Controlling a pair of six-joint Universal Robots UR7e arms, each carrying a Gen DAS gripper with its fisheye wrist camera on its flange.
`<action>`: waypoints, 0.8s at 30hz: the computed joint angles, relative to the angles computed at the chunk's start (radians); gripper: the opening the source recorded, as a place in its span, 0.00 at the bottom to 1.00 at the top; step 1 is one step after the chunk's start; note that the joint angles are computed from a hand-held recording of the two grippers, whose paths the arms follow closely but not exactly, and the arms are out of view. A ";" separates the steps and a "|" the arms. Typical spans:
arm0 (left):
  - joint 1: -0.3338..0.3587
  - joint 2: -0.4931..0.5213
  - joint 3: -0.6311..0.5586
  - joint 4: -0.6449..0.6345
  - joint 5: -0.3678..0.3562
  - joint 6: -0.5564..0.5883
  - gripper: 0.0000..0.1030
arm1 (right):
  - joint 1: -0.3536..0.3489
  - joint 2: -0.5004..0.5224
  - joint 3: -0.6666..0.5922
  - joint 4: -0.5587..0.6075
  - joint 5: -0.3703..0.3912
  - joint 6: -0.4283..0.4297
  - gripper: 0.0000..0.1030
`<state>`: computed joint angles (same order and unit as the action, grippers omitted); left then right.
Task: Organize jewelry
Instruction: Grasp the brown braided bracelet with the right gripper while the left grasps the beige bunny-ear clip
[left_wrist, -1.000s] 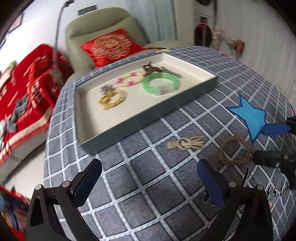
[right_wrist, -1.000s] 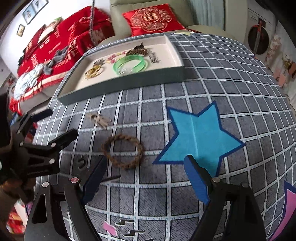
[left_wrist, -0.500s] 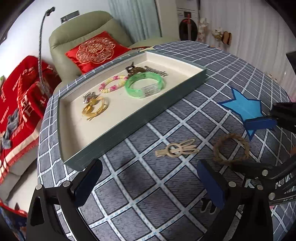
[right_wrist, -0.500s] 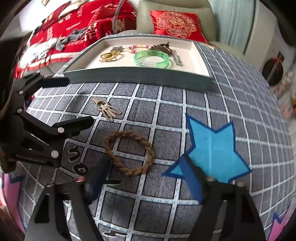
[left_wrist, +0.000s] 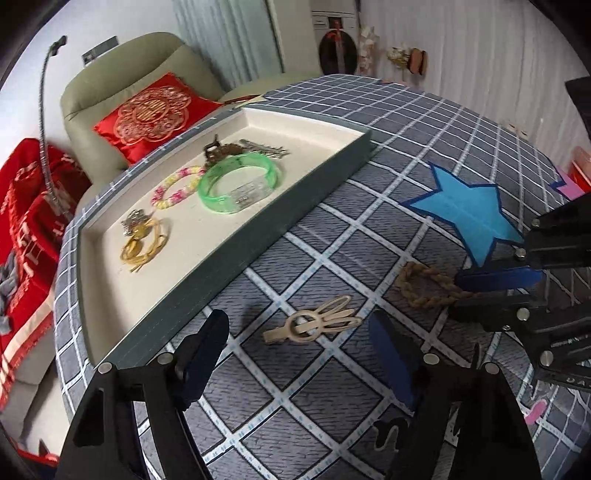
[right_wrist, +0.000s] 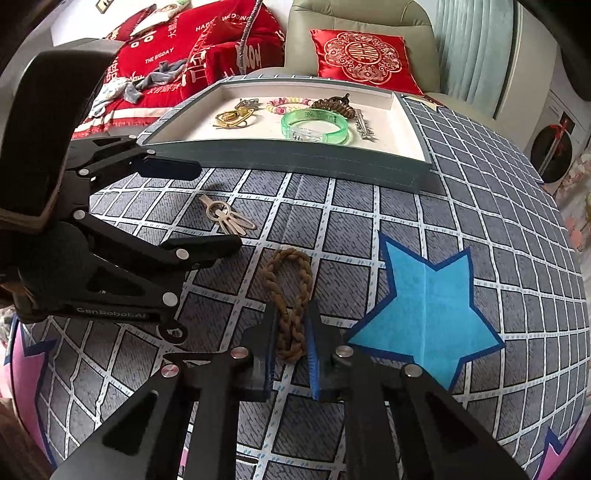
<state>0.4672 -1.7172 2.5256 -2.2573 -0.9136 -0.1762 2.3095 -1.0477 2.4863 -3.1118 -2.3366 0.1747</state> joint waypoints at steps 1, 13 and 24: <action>0.006 0.002 -0.004 -0.005 -0.013 0.013 0.80 | -0.002 -0.001 0.001 -0.002 0.004 0.001 0.15; -0.025 -0.038 0.003 0.060 -0.035 0.022 0.21 | -0.007 -0.001 0.003 -0.014 0.012 0.009 0.15; -0.032 -0.128 0.020 0.110 -0.042 -0.150 0.21 | -0.005 -0.001 0.003 -0.012 0.007 0.038 0.14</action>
